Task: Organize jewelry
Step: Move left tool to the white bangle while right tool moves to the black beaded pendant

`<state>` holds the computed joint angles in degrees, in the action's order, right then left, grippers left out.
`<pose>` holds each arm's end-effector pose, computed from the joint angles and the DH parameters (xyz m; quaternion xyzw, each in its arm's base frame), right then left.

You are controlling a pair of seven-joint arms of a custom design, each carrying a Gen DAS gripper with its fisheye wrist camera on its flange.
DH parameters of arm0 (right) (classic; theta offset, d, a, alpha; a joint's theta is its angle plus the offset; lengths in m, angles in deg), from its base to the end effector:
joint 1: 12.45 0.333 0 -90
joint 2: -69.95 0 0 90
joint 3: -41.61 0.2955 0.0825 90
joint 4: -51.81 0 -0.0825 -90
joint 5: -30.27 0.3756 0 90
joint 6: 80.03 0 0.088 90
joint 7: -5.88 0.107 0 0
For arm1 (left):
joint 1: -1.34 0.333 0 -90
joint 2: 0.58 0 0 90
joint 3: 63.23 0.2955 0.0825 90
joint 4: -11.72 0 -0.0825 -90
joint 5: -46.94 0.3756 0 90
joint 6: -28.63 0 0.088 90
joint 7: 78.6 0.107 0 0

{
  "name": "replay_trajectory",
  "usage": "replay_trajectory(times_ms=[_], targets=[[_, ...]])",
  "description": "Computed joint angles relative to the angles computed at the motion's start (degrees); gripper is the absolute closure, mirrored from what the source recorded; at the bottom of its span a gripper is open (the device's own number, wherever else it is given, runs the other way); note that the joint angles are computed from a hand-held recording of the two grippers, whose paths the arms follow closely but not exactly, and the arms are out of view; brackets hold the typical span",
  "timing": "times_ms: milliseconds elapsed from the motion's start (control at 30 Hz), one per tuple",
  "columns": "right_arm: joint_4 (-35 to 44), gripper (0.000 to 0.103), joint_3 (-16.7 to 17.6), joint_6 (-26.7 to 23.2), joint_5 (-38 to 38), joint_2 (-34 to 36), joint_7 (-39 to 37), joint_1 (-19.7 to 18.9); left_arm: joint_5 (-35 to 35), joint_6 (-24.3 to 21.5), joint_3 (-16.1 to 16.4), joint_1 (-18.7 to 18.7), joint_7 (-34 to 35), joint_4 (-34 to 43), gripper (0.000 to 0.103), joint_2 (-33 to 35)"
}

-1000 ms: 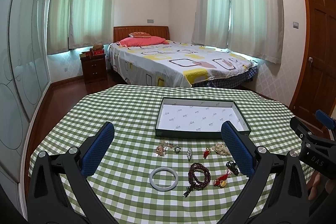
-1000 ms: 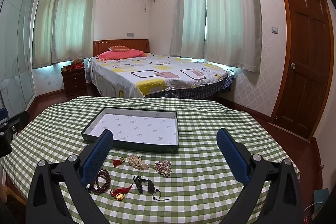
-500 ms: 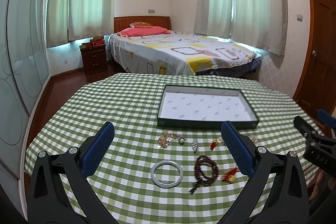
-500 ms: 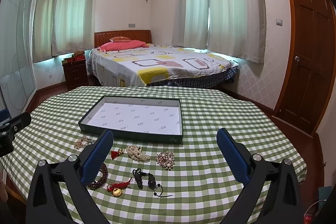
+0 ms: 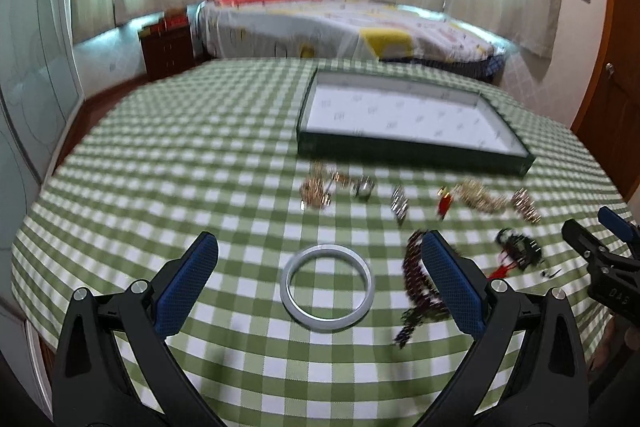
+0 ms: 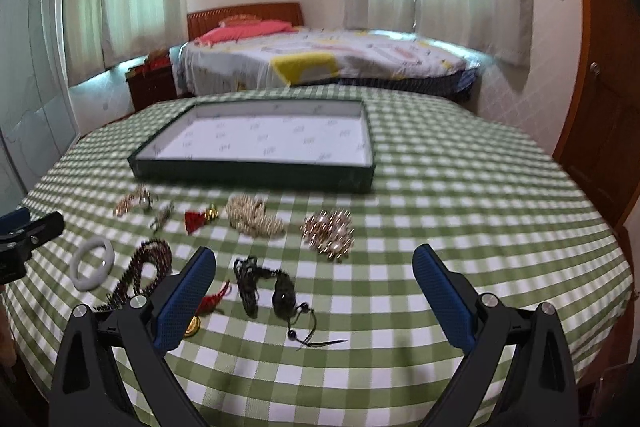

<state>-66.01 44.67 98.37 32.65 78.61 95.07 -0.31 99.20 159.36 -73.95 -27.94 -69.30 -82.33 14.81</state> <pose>0.5953 0.1566 0.4590 -0.7056 0.5572 -0.2579 0.3538 0.5275 -0.4022 0.4916 -0.7218 0.5654 -0.2612 0.3019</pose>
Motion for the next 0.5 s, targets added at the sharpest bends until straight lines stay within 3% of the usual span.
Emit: replay_trajectory(times_ms=[133, 500], targets=[[1.41, 0.007, 3.04, -2.07, 4.39, 1.70, -4.96, -2.40, -3.54, 0.80, 0.07, 0.95, 2.67, 0.81, 0.004, 2.15], [4.79, 0.007, 4.06, -7.13, 10.06, 4.56, -10.15, -2.75, -10.70, -0.14, 1.66, 0.81, 7.77, 3.49, 0.004, 6.38]])
